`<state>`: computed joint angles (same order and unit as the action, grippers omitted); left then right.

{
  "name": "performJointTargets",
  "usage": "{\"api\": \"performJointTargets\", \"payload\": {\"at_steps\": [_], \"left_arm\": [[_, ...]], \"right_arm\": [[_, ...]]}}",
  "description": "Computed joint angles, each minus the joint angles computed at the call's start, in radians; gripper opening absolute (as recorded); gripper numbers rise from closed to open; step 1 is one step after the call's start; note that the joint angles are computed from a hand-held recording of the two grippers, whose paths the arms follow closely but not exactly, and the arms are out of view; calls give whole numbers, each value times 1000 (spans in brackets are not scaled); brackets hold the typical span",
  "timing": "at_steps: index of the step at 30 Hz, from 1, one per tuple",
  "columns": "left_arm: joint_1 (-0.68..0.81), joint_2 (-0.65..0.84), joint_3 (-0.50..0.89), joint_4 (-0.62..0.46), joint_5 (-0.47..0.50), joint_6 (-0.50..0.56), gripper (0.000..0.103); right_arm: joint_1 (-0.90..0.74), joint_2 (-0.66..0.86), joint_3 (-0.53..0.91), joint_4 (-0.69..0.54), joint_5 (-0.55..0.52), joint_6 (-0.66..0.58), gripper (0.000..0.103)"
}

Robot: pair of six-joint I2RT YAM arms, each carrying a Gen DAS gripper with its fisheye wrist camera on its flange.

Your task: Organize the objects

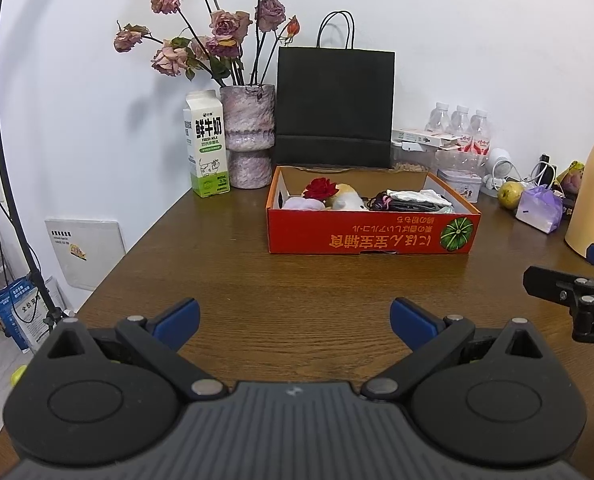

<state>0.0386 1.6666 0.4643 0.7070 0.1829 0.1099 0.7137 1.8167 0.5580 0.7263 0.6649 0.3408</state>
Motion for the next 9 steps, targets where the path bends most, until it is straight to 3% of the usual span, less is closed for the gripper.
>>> {"api": "performJointTargets", "payload": {"at_steps": [9], "left_arm": [[5, 8, 7, -12, 17, -3, 103]], "right_arm": [[7, 7, -2, 3, 5, 5, 103]]}}
